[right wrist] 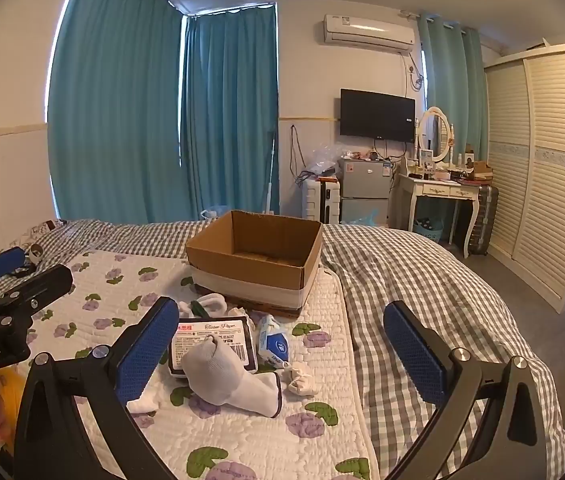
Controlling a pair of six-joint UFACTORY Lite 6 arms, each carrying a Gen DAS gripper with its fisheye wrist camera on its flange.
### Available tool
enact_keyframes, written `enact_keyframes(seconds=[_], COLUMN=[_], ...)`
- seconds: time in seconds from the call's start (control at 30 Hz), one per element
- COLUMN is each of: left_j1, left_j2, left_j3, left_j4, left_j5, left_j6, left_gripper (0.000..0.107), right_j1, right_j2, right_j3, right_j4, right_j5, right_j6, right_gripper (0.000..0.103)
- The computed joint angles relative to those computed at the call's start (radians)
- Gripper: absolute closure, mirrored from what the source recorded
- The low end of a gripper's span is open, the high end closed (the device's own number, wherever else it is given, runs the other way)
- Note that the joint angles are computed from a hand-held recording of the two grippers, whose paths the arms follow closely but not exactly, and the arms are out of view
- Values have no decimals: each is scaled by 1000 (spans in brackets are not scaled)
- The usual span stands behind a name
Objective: Organize soft objects
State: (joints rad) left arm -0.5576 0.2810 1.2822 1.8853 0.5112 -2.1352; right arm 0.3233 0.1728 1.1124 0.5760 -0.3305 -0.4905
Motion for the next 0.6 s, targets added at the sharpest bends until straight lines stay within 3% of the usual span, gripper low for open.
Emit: enact_keyframes(seconds=[0.6], left_j1=[0], left_j2=[0], left_j3=[3], left_j4=[-2], left_j5=[1], left_j6=[5], left_gripper=[7], right_j1=[2], right_j2=[3], right_j3=[6], right_j4=[33], right_j5=[3], right_j6=[-31], right_gripper=[0])
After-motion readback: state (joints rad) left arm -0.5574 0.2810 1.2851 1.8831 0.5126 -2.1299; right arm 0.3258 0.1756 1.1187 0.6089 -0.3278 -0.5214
